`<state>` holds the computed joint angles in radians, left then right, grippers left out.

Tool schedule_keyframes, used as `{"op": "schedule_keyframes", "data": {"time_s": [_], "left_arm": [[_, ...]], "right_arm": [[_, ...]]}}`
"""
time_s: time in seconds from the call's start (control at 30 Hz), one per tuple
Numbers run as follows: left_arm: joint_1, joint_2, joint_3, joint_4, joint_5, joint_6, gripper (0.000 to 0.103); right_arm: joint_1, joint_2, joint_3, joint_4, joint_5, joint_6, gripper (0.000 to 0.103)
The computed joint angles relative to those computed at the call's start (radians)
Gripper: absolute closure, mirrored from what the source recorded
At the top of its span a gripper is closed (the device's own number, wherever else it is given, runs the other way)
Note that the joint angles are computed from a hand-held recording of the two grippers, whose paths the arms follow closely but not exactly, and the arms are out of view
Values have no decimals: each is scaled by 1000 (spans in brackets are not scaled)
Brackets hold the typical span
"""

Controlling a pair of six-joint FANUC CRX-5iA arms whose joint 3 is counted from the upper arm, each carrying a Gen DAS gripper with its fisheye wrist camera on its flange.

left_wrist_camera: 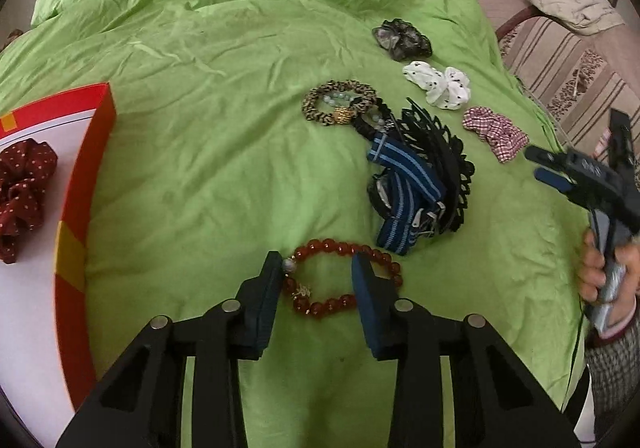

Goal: Organize jewelry
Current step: 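Grasp the red bead bracelet with left tool while right tool grasps the plaid scrunchie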

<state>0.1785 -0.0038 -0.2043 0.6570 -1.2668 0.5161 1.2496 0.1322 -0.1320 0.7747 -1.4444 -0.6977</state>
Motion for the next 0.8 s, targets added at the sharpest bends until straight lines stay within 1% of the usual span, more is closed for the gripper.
{"op": "schedule_keyframes", "data": {"time_s": [0.2,0.37,0.47,0.53,0.57,0.6,0.63,0.67,0.7,0.73,0.8], "left_arm": [[-13,-23,-41,11,59,-31,69],[-13,-15,-45,27,58,-37,65],[-16,-16,-48,28,65,-35,65],[-17,-22,-53,26,73,-37,65],[-18,-25,-56,24,77,-37,65],[-19,-30,-58,20,82,-35,68],[-22,-36,-61,13,95,-28,72],[-24,-42,-64,4,109,-19,80],[-22,-46,-65,3,113,-14,92],[-18,-44,-62,6,102,-10,95],[-13,-49,-62,8,98,1,95]], "right_arm": [[-64,24,21,-17,28,50,31],[-84,50,41,-23,14,77,31],[-91,61,57,-30,1,97,32],[-98,80,82,-44,-25,128,41],[-101,87,92,-51,-33,142,52],[-104,95,104,-59,-42,163,64],[-105,97,108,-62,-46,172,71],[-104,99,112,-63,-48,175,83],[-101,98,113,-61,-48,175,87],[-95,97,116,-56,-54,173,88],[-77,99,127,-45,-76,163,90]]}}
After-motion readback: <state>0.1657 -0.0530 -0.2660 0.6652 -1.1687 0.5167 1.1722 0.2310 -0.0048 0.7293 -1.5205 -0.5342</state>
